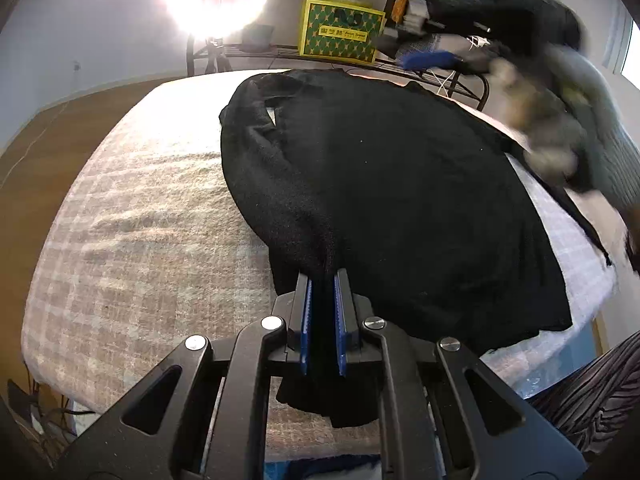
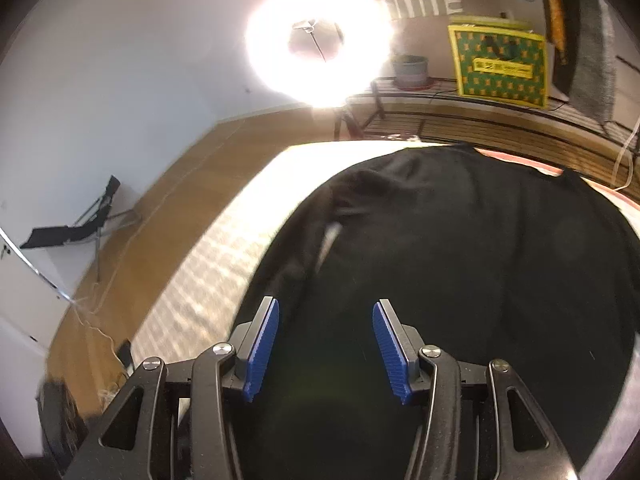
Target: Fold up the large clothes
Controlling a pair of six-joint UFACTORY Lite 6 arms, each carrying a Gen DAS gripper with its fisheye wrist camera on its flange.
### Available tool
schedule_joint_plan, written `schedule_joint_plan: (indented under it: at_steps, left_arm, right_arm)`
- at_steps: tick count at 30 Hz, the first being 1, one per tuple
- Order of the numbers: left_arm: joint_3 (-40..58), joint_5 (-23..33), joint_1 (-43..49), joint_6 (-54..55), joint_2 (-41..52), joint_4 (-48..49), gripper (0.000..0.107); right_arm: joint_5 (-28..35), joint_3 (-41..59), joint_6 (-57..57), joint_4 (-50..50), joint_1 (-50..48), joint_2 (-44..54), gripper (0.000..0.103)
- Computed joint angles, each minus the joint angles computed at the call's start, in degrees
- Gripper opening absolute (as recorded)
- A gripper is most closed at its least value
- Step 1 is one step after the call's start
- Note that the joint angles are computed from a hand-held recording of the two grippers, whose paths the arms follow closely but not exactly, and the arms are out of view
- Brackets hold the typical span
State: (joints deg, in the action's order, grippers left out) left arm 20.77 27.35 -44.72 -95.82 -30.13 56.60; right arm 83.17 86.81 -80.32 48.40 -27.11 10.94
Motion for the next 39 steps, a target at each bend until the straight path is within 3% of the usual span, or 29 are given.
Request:
schedule_joint_plan:
  at_steps: [10,21,26,31,39]
  left_arm:
    - [-1.79,0.58,0.28,-1.69,-0.91,3.1,0.008]
    - [-8.22,-0.99,6.22,7.52,-10.3,-4.95,0.008]
    - [-8.87,1.47,3.83,7.22,-11.79,-5.26,0.008]
    - [-8.1,4.33,1.5,7.02,-12.73,-5.37,0.008]
    - [-6.45,12.56,-9.4,1.35,-12.02,-3.74,0.008]
  right_arm:
    - [-16.39,18.54,27.03,-5.12,30.66,17.19,0.052]
    - [-28.93,27.59,44.25,-20.46,46.52,27.43,0.051]
    - [-28.39,36.79,50.73,-26.82,49.3,34.5,0.038]
    - [-27.54,42.52,54.2,-31.17,49.92,38.14,0.003]
    - [-20.5,47.73,46.66,-20.53,41.76,38.11,0.0]
